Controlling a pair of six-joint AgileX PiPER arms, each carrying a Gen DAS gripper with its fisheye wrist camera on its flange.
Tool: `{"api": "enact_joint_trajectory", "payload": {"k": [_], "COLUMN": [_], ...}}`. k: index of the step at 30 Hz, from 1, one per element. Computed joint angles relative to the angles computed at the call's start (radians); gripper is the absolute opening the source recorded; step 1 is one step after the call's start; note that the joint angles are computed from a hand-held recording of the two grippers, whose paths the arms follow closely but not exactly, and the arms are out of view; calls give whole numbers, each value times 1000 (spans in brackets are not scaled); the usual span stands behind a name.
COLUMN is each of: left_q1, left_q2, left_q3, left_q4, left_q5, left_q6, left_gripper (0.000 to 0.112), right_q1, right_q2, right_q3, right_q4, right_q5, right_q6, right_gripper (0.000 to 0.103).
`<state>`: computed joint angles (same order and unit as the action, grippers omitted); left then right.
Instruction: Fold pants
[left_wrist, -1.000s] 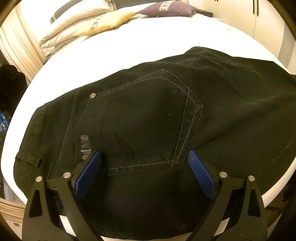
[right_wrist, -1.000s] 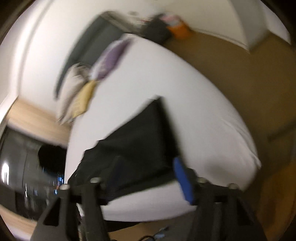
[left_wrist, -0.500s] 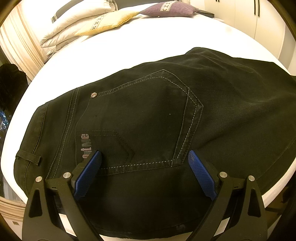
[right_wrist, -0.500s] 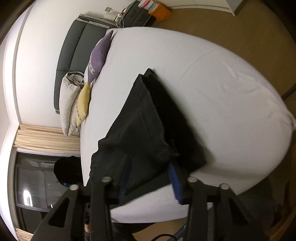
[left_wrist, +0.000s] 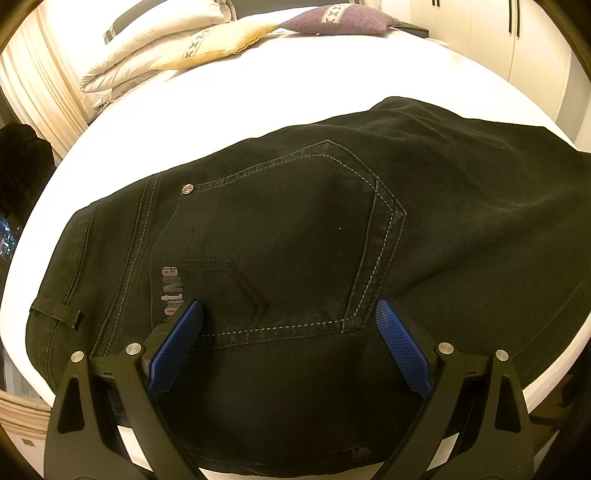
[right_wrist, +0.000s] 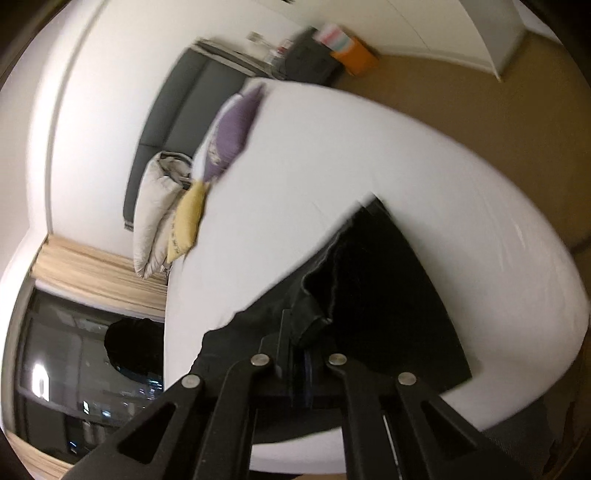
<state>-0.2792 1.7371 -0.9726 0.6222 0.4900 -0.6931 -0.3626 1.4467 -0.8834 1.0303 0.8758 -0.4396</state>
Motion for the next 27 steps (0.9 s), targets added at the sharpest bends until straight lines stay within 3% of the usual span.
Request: {"api": "enact_joint_trajectory", "payload": {"k": [6, 9, 14, 19, 21, 25, 27], "left_q1": [6, 14, 24, 34, 33, 29, 32], "left_q2": [-11, -16, 0, 13, 14, 10, 4], "left_q3": [15, 14, -10, -29, -30, -9, 6], "left_q4": [4, -27, -53, -91, -98, -46, -35], "left_q5": [-15, -10, -2, -11, -21, -44, -59], "left_q6": [12, 59, 83, 107, 109, 48, 45], "left_gripper": [96, 96, 99, 102, 103, 103, 103], "right_q1": [-83, -66, 12, 192, 227, 247, 161], "right_q2": [100, 28, 39, 132, 129, 50, 50], "right_q3": [206, 239, -7, -375, -430, -298, -164], "right_q4": [36, 26, -9, -114, -128, -164, -75], "right_q5": [-75, -91, -28, -59, -83, -212, -206], "right_q6": [-56, -41, 67, 206, 190, 97, 39], "right_gripper": [3, 3, 3, 3, 3, 3, 3]}}
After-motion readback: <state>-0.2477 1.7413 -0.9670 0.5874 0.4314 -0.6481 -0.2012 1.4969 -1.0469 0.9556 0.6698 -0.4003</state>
